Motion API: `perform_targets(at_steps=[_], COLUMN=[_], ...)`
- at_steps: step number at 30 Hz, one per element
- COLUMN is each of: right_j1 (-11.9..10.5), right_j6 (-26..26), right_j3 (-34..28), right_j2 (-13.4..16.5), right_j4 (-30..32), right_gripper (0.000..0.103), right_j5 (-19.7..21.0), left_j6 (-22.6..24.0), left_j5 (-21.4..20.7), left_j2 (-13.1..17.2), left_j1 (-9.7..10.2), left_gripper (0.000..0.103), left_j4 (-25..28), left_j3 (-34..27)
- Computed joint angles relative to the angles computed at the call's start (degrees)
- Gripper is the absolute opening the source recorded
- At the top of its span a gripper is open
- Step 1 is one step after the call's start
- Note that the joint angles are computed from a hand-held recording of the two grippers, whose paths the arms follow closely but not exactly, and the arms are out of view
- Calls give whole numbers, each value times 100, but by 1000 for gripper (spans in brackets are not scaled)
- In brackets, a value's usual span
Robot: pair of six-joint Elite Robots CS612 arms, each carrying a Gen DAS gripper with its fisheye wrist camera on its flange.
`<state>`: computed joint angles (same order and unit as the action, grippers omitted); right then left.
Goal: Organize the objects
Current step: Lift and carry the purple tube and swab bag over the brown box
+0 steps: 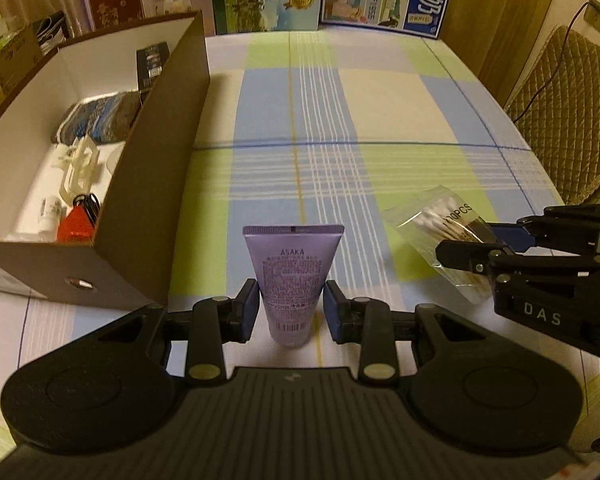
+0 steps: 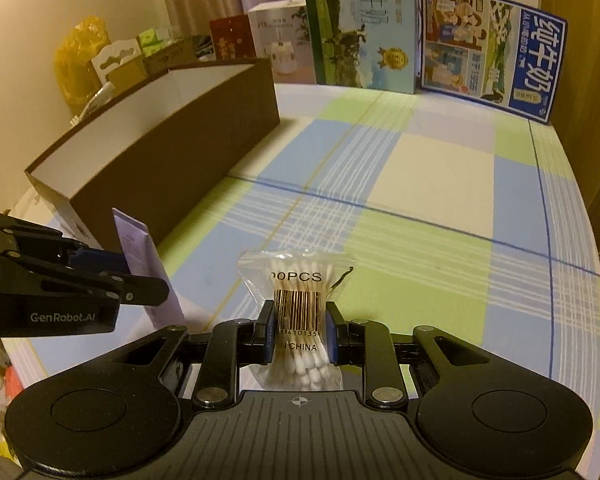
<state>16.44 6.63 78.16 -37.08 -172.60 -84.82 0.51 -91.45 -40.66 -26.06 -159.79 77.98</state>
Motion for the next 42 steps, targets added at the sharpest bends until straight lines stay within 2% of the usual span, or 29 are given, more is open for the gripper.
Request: perform_targets(at_steps=[12, 26, 34, 42], right_j1=[12, 105, 253, 427], right_j6=[-11, -46, -162, -253], right_j3=[-128, -671, -1408, -2507], right_j2=[24, 181, 493, 1014], right_j4=[-76, -324, -258, 158], right_gripper=[21, 21, 21, 21], right_j5=[-5, 304, 576, 749], left_j6=[10, -95, -145, -148], left_j5=[-93, -189, -71, 226], left_j2=[2, -141, -206, -141], left_j1=[37, 209, 389, 613], left_gripper=[29, 29, 29, 29], left_j4=[-113, -734, -909, -866], left_j3=[-56, -53, -126, -362])
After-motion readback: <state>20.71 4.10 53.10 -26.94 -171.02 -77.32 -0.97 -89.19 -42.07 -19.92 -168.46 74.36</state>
